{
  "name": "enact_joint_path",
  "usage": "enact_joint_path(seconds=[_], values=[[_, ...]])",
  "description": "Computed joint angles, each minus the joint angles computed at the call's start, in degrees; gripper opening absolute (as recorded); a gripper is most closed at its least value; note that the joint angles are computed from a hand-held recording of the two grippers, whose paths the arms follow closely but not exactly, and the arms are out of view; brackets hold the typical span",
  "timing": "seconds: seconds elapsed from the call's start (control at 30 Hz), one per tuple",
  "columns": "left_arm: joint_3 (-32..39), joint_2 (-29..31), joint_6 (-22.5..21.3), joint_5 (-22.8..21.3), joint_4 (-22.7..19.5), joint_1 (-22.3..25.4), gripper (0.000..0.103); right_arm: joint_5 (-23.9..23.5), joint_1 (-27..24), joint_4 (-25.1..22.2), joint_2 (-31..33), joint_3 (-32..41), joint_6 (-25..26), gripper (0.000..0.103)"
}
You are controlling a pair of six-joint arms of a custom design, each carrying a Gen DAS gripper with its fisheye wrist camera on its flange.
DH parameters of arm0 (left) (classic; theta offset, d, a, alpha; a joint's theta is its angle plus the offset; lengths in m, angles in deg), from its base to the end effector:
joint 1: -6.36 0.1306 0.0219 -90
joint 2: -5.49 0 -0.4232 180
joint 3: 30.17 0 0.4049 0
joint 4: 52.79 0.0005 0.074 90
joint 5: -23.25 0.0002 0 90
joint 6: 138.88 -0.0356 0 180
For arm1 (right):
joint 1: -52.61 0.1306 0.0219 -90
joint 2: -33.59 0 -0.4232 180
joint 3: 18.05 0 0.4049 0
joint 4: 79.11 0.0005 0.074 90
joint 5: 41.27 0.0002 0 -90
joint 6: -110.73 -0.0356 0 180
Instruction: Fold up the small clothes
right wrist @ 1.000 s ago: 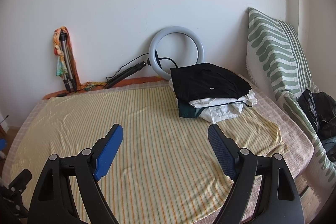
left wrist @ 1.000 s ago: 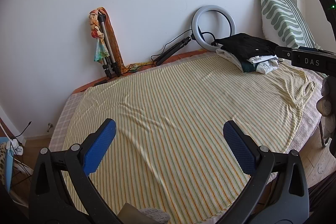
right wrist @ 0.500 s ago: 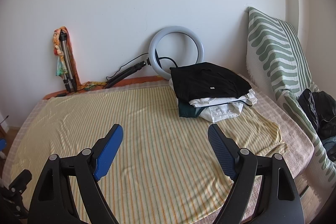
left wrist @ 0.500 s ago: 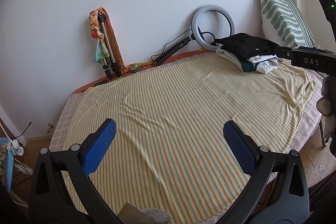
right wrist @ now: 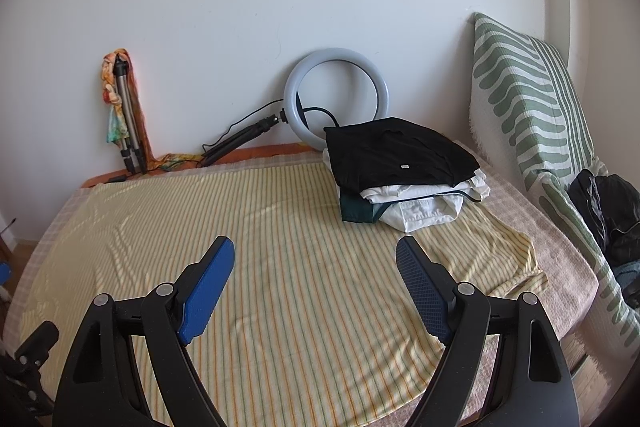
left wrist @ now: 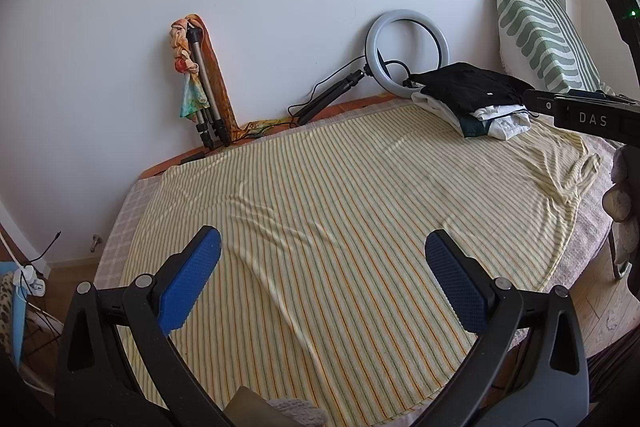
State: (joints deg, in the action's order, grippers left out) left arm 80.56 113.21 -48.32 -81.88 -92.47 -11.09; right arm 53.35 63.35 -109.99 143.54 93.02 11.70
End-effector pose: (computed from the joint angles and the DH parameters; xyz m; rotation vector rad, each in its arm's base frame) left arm 0.6149 -0.1841 0.4901 0.1766 2.1804 0.1147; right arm 0.6550 0.1208 0.4818 0.0177 2.0907 0.1251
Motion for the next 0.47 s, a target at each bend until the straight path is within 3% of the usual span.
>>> enact_joint_path(seconds=[0.47], values=[[-0.65, -0.61, 0.7, 1.91, 0.0, 0.51, 0.103, -0.19, -0.17, 0.08, 0.01, -0.28, 0.11, 0.083]])
